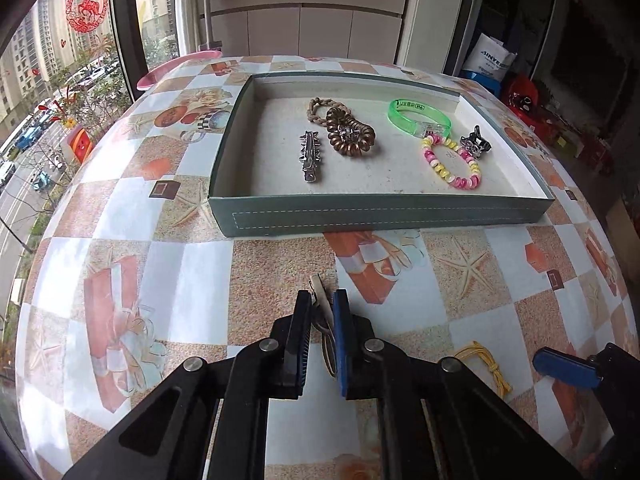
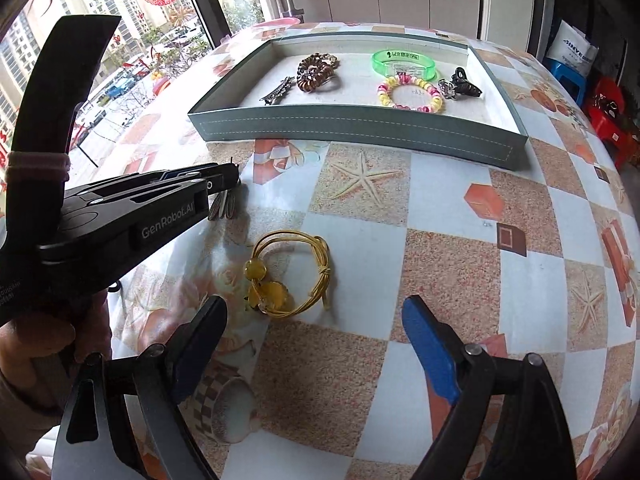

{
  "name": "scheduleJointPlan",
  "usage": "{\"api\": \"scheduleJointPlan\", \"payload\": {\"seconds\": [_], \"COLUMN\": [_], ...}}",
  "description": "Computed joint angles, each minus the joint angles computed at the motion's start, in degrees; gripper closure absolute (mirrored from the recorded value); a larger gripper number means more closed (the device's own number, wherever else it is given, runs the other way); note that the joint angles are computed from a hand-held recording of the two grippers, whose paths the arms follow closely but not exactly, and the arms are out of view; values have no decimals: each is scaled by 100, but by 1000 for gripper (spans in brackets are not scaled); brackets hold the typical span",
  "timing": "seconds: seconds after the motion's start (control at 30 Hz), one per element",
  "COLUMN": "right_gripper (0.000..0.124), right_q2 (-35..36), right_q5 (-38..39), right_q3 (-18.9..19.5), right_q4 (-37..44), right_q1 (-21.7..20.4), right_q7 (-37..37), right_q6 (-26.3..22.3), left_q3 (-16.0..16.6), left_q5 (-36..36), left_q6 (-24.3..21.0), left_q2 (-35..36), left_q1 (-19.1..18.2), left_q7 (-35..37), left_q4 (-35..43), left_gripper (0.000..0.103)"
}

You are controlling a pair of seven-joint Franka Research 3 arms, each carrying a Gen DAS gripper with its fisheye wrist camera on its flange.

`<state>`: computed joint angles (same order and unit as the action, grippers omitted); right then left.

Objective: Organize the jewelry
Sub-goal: 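Grasp the tan hair clip with the left tool, then grasp the yellow beaded hair tie with the right tool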

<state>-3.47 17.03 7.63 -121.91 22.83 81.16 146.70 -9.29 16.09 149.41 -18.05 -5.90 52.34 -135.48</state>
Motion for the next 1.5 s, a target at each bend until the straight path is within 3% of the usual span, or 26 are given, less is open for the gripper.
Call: {"api": "scheduleJointPlan", "payload": {"seconds": [0.03,0.13,0.2,0.27,0.33,0.4,0.87,1.1,1.13,1.2,1.23,1.27,1.4,1.5], "right_gripper": [36,53,62,89,109,118,117,116,112,94,77,71,71,71], "right_q2": [27,112,123,107,121,104,-138,-26,-7,10,-3,-17,37,85], "right_q5": [-115,-684,-654,-412,-273,-430,786,573,581,585,602,614,280,-586], "right_q3": [20,81,78,61,48,56,-128,-105,-105,-94,-89,-80,-27,71], "right_q4": [11,27,11,16,57,29,-32,49,60,57,36,14,77,70], "right_q1": [3,20,58,88,95,87,-26,-111,-113,-109,-102,-92,-67,-27], "right_q7": [72,376,237,34,-49,97,-527,-351,-350,-354,-395,-432,-334,11], "right_q6": [47,258,364,358,338,434,251,-5,-50,-80,-67,-33,-106,14], "left_q3": [1,42,32,24,47,80,119,120,112,97,90,93,117,130], "left_q5": [15,-51,-42,-38,-93,-169,-341,-395,-390,-374,-365,-373,-416,-436], "left_q6": [-11,-5,-2,8,20,58,150,164,162,166,174,185,188,184], "left_q2": [-22,-61,-70,-73,-83,-135,-467,-532,-550,-591,-614,-644,-728,-762], "left_q1": [14,7,12,10,-12,-43,-89,-120,-123,-129,-129,-141,-165,-158], "left_q7": [-16,-14,-14,-12,23,89,356,417,422,429,425,427,444,429], "left_q4": [-17,-65,-76,-84,-94,-143,-334,-379,-393,-426,-447,-475,-553,-580], "left_gripper": [86,86,86,86,86,86,86,86,86,86,86,86,86,86]}}
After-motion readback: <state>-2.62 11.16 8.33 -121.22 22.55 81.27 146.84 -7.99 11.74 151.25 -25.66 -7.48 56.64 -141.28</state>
